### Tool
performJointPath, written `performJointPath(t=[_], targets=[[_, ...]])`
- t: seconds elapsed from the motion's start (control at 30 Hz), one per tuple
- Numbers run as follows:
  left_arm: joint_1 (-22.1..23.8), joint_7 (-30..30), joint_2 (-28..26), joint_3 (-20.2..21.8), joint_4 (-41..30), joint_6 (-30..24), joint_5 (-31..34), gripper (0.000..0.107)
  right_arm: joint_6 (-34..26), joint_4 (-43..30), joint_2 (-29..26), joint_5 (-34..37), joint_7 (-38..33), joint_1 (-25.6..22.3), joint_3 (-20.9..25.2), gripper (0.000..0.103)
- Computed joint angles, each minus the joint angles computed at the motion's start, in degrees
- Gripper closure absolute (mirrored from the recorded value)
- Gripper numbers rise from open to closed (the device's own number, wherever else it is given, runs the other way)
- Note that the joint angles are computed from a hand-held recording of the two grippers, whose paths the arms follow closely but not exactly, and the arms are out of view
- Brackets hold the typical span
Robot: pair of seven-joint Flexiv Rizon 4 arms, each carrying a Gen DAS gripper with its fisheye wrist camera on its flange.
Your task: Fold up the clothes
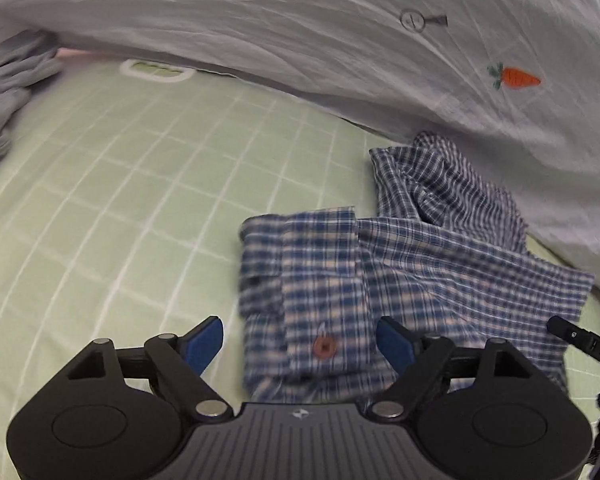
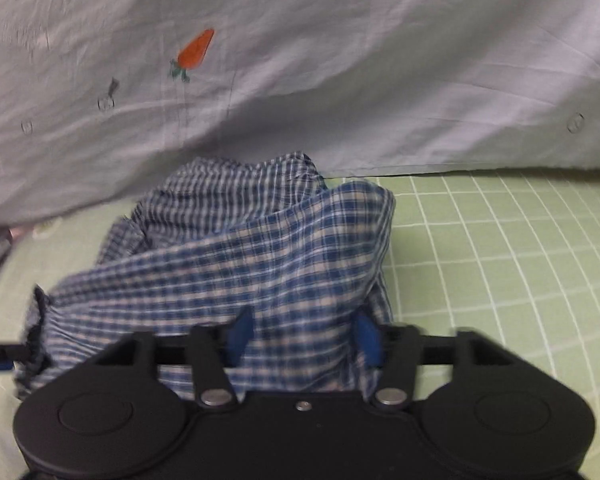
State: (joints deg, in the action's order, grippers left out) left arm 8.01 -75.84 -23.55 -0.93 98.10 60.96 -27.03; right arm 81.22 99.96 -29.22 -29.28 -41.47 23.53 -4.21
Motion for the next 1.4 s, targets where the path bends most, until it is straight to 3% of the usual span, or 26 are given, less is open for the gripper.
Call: performJointPath(t=[0.03, 0.1, 0.17, 0.23, 0.3, 0.37, 0.53, 0.7, 0.8, 0.9, 1.0, 1.03, 1.1, 1.13, 1.17, 1.2, 1.3, 1.4], targets=[[-0.47, -0.27, -0.46, 0.42, -0.3, 0.33, 1.14, 0.023, -0.74, -1.13, -0.67, 1.07, -1.85, -1.49, 1.94, 0.091], [-1.3, -0.99, -1.2, 1.23, -0.73, 1.21, 3.47, 0.025, -0.3, -2.11, -1.38, 2.42, -3.2, -2.41, 2.97, 0.095], [-1.65, -1.05, -1.62, 1.5, -0.6, 2.82, 4.95, 0.035, 0.94, -2.51, -1.79, 3.43, -3.42, -2.5, 2.85, 0.098], [-2.13, -1.39, -1.81, 1.94, -0.29, 4.96, 6.55, 0.063, 1.92, -2.93, -1.99, 4.79, -3.22, -2.64, 2.88, 0.099], [-1.67, -1.59, -1.82, 1.58, 0.06, 6.4, 6.39, 0.084, 3.54, -3.06, -1.97, 6.47, -2.88, -3.02, 3.17, 0.099], [-0.44, -1.32, -1.58, 0.39, 0.69, 7.51, 4.3, 0.092, 5.59, -2.63, -1.65, 7.83, -2.25, -2.98, 2.75, 0.1], [3.7, 1.21, 1.51, -3.85, 3.17, 13.61, -5.24, 0.094, 9.43, -3.25, -1.11, 11.25, -0.59, -3.24, 2.49, 0.101], [7.48, 10.37, 4.25, -9.8, 3.19, 20.52, -19.27, 0.094, 13.85, -4.26, -1.02, 13.87, -0.55, -3.67, 2.78, 0.101], [8.13, 15.2, 4.14, -11.47, 1.32, 21.97, -26.46, 0.094, 14.07, -6.26, -2.16, 14.47, -1.19, -3.91, 3.18, 0.101], [5.21, 11.39, 2.28, -6.45, -0.29, 20.99, -22.07, 0.094, 11.21, -9.25, -4.24, 13.63, -3.62, -5.38, 5.61, 0.101], [4.15, 5.46, 1.51, -3.03, 0.39, 18.55, -17.9, 0.094, 4.3, -12.98, -6.34, 13.22, -7.11, -7.36, 9.6, 0.1], [4.15, 3.76, 1.37, -2.47, 0.82, 17.74, -17.13, 0.094, 2.6, -13.47, -6.54, 13.39, -7.67, -6.38, 8.61, 0.094], [3.66, -0.1, 1.03, -0.52, 1.21, 16.17, -14.06, 0.094, 2.45, -11.45, -5.74, 10.49, -3.9, -1.53, 1.5, 0.069], [3.97, -0.9, 0.94, -0.48, 1.48, 15.82, -13.38, 0.094, 2.81, -10.19, -5.36, 9.31, -1.47, 1.03, -2.33, 0.047], [4.37, -1.36, 0.87, -0.65, 1.78, 15.59, -13.01, 0.094, 3.6, -8.9, -5.04, 7.26, 2.62, 1.99, -4.55, 0.041], [4.72, -1.8, 0.78, -0.75, 2.06, 15.33, -12.67, 0.094, 3.23, -8.71, -4.99, 8.94, 3.43, 2.15, -4.91, 0.042], [5.67, -2.75, 0.29, -1.21, 2.44, 14.77, -12.21, 0.094, 0.67, -10.96, -6.31, 13.01, 3.3, -3.91, 2.65, 0.042], [6.39, -3.16, -0.28, -1.71, 2.4, 14.4, -12.12, 0.094, -1.64, -15.61, -9.55, 15.98, -2.01, -9.21, 10.23, 0.042]])
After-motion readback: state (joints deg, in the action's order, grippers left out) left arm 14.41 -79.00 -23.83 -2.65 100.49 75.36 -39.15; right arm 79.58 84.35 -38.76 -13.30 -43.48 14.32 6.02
